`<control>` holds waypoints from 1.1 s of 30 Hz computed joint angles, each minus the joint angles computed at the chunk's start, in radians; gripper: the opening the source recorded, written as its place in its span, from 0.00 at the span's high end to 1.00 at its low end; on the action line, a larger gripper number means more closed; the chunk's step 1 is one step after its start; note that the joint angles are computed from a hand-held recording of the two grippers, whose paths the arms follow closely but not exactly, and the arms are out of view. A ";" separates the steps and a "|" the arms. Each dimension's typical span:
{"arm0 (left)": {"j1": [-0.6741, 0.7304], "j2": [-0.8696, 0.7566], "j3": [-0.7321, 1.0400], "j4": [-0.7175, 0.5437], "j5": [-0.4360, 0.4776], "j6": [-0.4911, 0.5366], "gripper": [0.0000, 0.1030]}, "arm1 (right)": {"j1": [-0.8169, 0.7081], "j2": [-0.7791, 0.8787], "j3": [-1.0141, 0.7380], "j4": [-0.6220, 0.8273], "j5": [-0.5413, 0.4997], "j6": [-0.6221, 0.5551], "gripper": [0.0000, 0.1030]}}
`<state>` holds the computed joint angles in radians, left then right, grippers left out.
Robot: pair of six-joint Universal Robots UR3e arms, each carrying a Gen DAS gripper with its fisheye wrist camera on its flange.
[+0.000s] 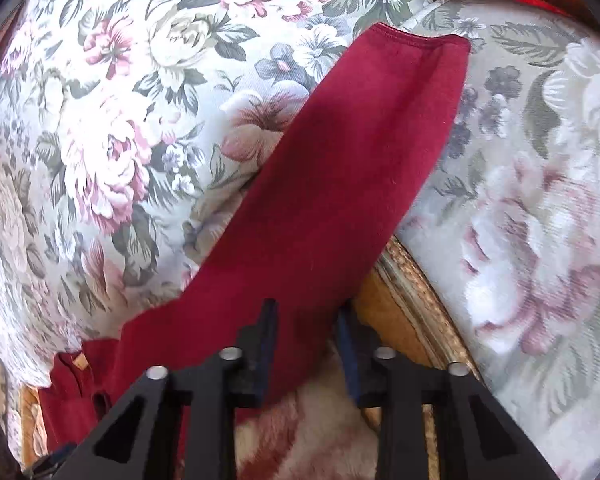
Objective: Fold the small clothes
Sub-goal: 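Lift the sleeve and fold it across the body, open the right tool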
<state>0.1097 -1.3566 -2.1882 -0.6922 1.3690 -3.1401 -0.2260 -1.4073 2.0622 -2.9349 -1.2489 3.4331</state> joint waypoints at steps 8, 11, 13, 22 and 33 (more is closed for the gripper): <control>0.392 0.389 -0.041 -0.320 -0.177 0.249 0.35 | 0.145 -0.218 -0.090 0.063 -0.019 -0.130 0.91; 0.648 0.528 0.011 -0.552 -0.294 0.412 0.35 | 0.338 -0.205 -0.218 0.098 -0.037 -0.194 0.91; 0.810 0.586 0.049 -0.687 -0.354 0.520 0.35 | 0.507 -0.117 -0.329 0.132 -0.066 -0.223 0.91; 1.104 0.662 0.061 -0.968 -0.398 0.803 0.35 | 0.843 0.372 -0.657 0.302 -0.106 -0.221 0.70; 0.776 0.637 -0.026 -0.750 -0.337 0.607 0.35 | 0.619 0.013 -0.218 0.136 0.082 -0.054 0.63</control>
<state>0.8858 -0.7196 -2.2145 -1.4423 1.0323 -2.5336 0.3934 -1.3939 1.8438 -2.7991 -1.1667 3.3794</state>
